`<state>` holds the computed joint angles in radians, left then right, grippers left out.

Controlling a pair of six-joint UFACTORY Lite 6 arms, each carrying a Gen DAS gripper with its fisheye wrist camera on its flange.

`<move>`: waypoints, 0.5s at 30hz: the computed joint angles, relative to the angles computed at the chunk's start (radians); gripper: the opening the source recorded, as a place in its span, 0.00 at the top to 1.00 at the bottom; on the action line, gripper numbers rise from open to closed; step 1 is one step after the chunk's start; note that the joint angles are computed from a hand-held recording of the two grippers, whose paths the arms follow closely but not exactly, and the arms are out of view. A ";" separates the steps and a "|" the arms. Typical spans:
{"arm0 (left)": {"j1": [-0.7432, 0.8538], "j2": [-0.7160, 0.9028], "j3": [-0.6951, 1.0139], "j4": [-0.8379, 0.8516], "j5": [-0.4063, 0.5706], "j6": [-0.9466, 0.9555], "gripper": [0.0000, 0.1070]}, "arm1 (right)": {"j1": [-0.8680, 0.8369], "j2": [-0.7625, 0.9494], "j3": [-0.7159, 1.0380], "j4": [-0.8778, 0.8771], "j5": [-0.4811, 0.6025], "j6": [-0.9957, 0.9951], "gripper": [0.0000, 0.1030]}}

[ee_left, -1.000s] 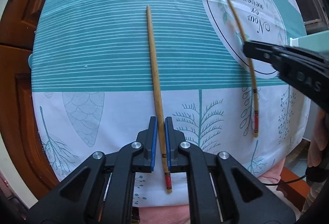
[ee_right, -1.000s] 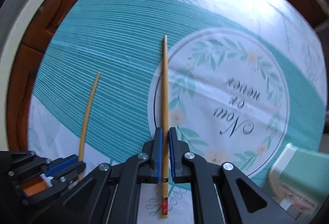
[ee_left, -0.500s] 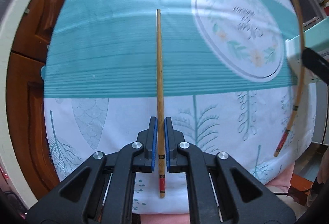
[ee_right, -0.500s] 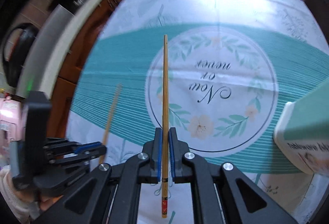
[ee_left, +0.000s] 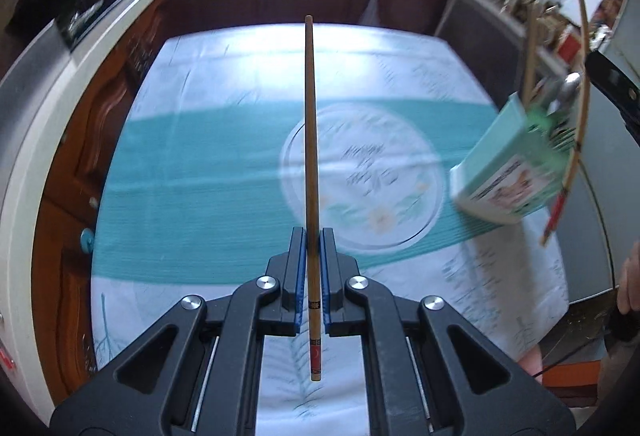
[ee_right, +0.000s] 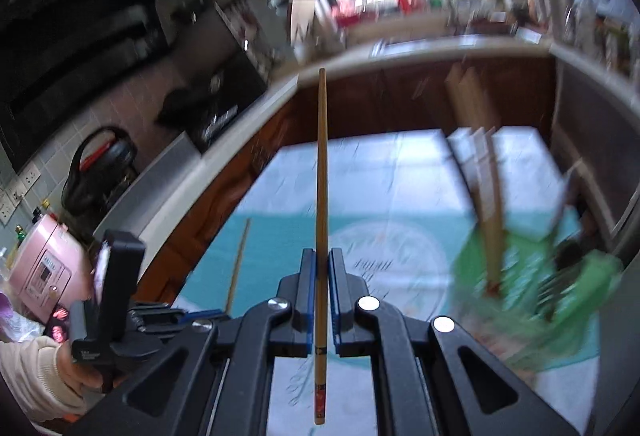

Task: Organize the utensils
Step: 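Lift both brown chopsticks upright and carry them to the green holder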

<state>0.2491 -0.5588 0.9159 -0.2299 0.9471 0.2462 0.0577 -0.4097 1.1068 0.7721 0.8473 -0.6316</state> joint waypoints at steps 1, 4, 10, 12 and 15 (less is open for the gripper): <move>-0.010 0.000 0.032 -0.009 0.012 0.001 0.96 | -0.032 -0.011 0.009 0.023 0.007 -0.031 0.94; -0.088 -0.012 0.090 0.005 0.002 -0.050 0.96 | -0.119 -0.022 0.033 0.092 0.013 -0.102 0.94; -0.295 0.050 0.309 0.074 -0.035 -0.235 0.96 | -0.274 -0.047 0.062 0.237 -0.087 -0.226 0.94; -0.342 0.087 0.380 0.092 -0.059 -0.283 0.96 | -0.284 -0.044 0.064 0.278 -0.160 -0.268 0.94; -0.410 0.167 0.501 0.125 -0.091 -0.369 0.96 | -0.270 -0.041 0.049 0.313 -0.237 -0.329 0.94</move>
<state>-0.1606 -0.3921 1.4171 -0.1052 0.8560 -0.1226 -0.2126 -0.4507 1.1560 1.0850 0.6101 -0.9609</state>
